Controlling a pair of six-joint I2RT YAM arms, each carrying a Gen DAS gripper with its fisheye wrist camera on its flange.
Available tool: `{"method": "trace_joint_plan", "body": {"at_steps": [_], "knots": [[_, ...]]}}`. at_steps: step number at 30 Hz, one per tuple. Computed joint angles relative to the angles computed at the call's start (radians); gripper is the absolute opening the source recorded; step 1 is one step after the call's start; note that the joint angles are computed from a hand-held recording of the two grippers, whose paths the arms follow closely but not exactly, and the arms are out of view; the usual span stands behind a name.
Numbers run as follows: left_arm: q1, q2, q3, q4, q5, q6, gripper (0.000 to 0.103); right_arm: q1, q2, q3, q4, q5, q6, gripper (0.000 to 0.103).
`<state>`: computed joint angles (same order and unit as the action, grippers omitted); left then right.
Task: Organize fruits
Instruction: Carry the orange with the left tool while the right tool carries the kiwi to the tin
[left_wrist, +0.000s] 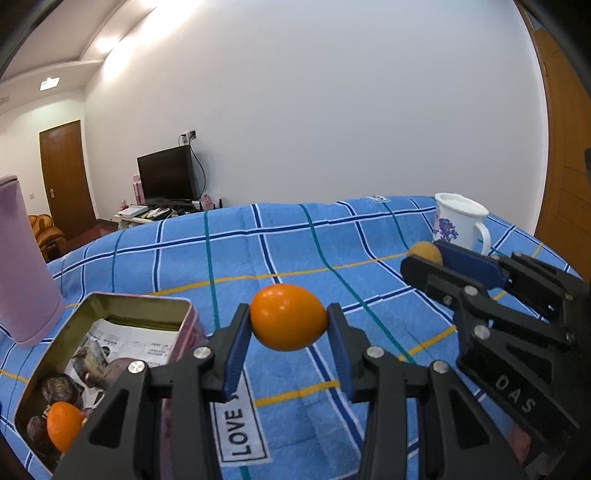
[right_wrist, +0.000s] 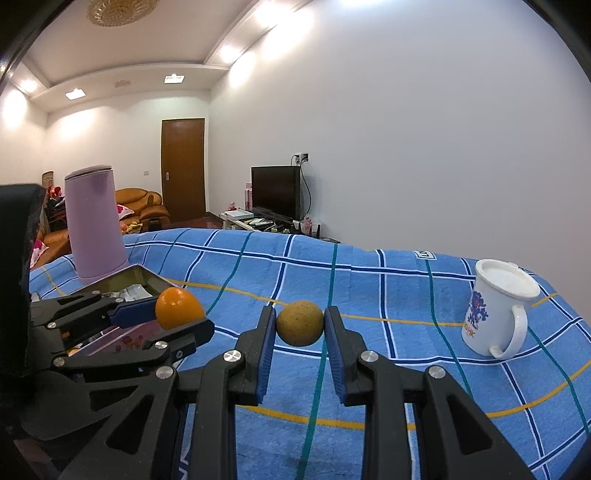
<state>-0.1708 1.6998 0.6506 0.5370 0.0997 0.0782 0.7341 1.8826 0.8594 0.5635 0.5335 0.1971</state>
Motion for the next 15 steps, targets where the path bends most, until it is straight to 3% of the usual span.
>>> {"method": "trace_joint_plan", "body": {"at_steps": [15], "knots": [[0.072, -0.071, -0.079, 0.002, 0.050, 0.021, 0.043, 0.057, 0.021, 0.024, -0.018, -0.001, 0.009, 0.029]]}}
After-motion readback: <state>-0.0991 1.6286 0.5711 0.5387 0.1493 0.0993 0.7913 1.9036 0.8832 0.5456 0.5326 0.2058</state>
